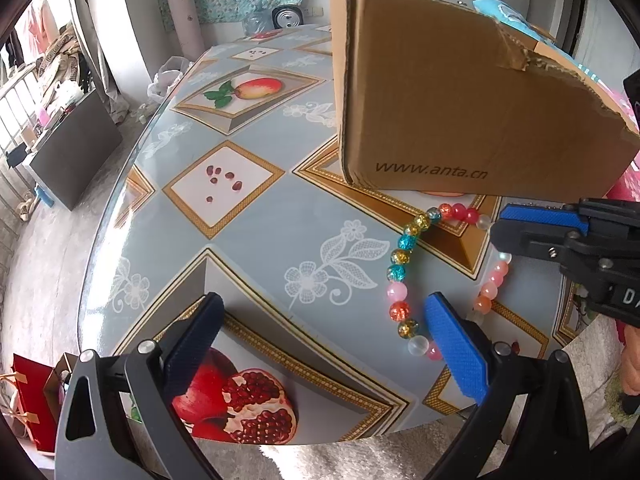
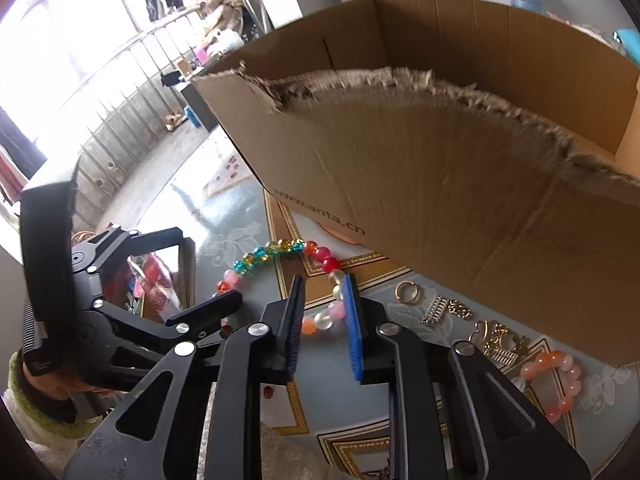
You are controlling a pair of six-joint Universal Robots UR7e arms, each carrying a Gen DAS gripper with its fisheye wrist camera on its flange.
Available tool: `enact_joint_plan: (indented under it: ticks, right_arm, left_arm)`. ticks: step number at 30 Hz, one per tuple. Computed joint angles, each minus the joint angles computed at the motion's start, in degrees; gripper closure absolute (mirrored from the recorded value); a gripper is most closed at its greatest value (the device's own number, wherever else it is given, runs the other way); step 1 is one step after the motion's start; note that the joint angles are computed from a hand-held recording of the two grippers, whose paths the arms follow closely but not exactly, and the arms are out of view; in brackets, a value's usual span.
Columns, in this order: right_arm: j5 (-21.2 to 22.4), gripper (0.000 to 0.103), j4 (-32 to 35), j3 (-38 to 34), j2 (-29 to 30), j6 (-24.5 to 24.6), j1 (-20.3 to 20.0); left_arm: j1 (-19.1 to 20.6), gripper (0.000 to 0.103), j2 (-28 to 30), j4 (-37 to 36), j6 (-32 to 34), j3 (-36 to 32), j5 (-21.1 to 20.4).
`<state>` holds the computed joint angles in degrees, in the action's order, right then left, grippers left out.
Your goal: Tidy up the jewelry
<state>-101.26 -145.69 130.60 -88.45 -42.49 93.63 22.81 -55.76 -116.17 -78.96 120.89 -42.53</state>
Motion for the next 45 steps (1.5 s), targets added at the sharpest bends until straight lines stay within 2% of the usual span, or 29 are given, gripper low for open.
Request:
enact_joint_plan:
  ticks: [4, 18, 34, 38, 41, 43, 45]
  right_arm:
    - [-1.5, 0.095, -0.8, 0.3, 0.6, 0.2, 0.5]
    - [-2.0, 0.095, -0.9, 0.7, 0.6, 0.4, 0.6]
    - [-1.4, 0.095, -0.7, 0.8, 0.1, -0.3, -0.1]
    - [-1.1, 0.095, -0.1, 0.5, -0.2, -0.4, -0.4]
    - [-0.9, 0.095, 0.0, 0.5, -0.3, -0.4, -0.5]
    - [-0.6, 0.095, 0.1, 0.5, -0.4, -0.5, -0.8]
    - [-0.3, 0.095, 0.1, 0.4, -0.6, -0.6, -1.0]
  left_arm:
    - [0.2, 0.004, 0.3, 1.2, -0.8, -0.7, -0.1]
    - [0.4, 0.004, 1.5, 7.0, -2.9, -3.5, -0.7]
    - [0.5, 0.004, 2.5, 9.9, -3.8, -5.2, -0.7]
    - [0.5, 0.004, 2.3, 9.9, -3.5, -5.0, 0.0]
    - [-0.3, 0.006, 1.9, 13.7, -7.1, -4.7, 2.2]
    - [-0.8, 0.006, 0.4, 8.9, -5.9, -2.3, 3.1]
    - [-1.7, 0.013, -1.2, 0.8, -2.5, 1.0, 4.4]
